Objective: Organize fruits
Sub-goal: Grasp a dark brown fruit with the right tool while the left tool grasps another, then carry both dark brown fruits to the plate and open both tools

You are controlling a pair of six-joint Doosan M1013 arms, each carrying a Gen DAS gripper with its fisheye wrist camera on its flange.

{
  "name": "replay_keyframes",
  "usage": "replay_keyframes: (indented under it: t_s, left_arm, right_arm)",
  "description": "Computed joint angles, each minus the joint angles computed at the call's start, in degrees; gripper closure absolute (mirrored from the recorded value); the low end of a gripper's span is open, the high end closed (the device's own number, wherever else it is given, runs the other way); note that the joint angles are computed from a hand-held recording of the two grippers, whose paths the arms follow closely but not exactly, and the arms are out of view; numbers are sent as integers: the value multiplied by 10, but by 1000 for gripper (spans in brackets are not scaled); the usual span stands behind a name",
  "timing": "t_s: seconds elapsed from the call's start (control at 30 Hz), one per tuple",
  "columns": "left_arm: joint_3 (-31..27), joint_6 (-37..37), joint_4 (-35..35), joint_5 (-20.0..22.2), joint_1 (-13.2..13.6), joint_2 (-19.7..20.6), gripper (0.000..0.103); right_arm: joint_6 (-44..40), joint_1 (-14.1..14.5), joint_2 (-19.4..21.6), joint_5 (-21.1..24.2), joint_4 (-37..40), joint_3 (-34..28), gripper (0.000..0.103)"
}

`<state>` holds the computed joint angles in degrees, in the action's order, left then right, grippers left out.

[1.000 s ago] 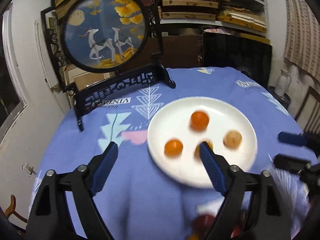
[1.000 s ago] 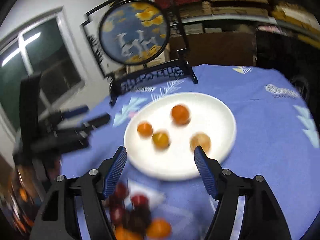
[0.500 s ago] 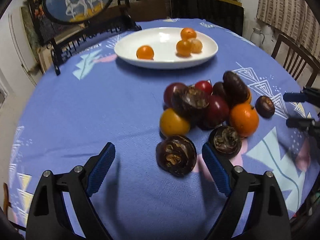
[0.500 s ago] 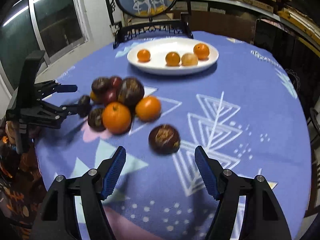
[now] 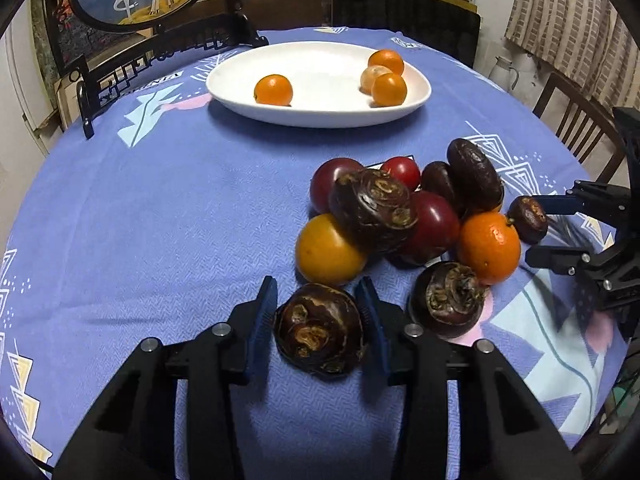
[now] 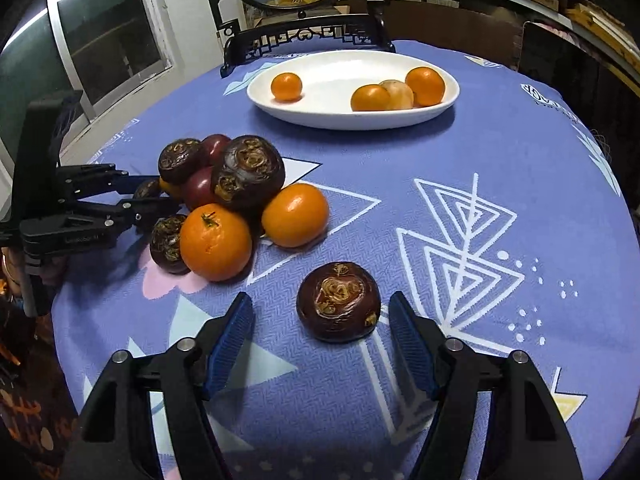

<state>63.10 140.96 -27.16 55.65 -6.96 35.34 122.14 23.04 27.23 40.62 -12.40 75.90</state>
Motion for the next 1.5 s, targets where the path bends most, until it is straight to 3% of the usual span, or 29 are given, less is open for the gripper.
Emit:
replay_keyframes:
  t_s: [0.07,0.3,0.5,0.83,1.17,1.5]
  left_arm:
    - [7,13,-7,0,1,-4,62]
    - [20,28,-28,-18,8,-23,62]
    - [31,17,-26,-65,8,-40,62]
    - [12,-5,0,-121,-18,-47,62]
    - [-54,-63,52,-155,-43,-19,62]
    - [-126,-109,91,-127,-57,28,62]
  right_arm:
    - [3,4,0,11,-19,-2,62]
    - [37,11,-18,-13,-56,20,63]
    - [67,16,-32,-32,-93,28,63]
    - [38,11,-28,-60,-86,-1,63]
    - [51,-5,-16,-90,-122,-51,63]
    - [23,-23,16,-87,-87,-99,63]
